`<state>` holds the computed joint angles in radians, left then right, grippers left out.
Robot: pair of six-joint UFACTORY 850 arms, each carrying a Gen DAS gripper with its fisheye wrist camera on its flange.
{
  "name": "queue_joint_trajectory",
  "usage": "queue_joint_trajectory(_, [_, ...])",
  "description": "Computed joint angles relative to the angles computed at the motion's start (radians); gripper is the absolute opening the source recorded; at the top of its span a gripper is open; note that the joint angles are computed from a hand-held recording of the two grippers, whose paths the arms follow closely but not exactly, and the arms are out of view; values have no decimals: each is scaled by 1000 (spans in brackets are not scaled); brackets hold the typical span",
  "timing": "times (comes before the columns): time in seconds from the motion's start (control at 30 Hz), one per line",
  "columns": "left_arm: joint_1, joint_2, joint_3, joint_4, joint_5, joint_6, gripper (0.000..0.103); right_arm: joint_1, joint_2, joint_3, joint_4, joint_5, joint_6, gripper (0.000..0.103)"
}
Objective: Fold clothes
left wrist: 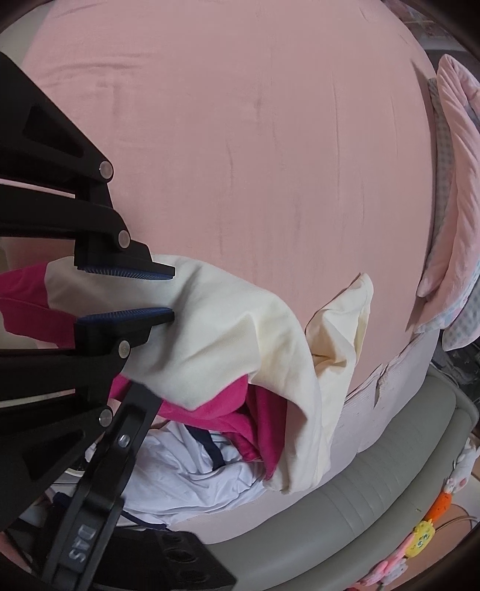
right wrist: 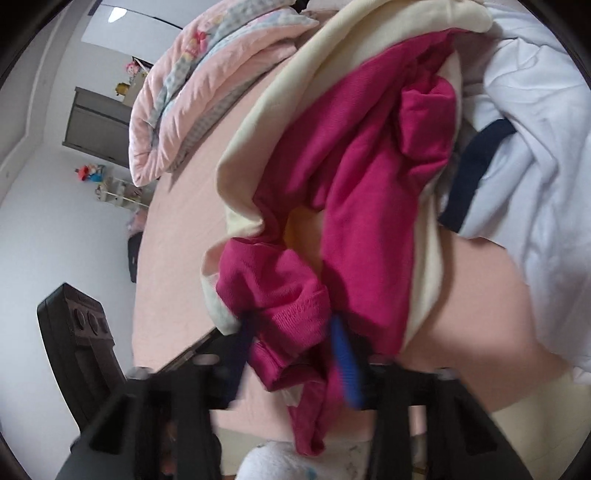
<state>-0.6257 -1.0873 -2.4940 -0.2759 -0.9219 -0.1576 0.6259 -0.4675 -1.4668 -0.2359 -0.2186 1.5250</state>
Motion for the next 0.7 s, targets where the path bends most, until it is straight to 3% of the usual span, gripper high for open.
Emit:
queue_joint_trajectory(0.03, [4,-14,-27,-19,-25,5,15,-1,-6,-7,16,3,-16,17])
queue_joint_trajectory(0.1, [10,-26,-54,-50,-56,12,26,-7,-17,-26,62,-14,-67,13])
queue_joint_trajectory(0.17, [5,-7,-31,-5,-46,-1,56,-12,-19,-38,100,-25,-123,12])
queue_joint_trajectory(0.23, [4,30,28,8,-8,18,63,-16,-20,-56,91,-51,-139,11])
queue_joint_trajectory(0.57, [0,132,176,-117,32,284,63,-30,-10,-100,145,-133,-284,11])
queue_joint_trajectory(0.7, [-24,146,199,-71,54,323,63,-24,-21,-139,148,-178,-332,11])
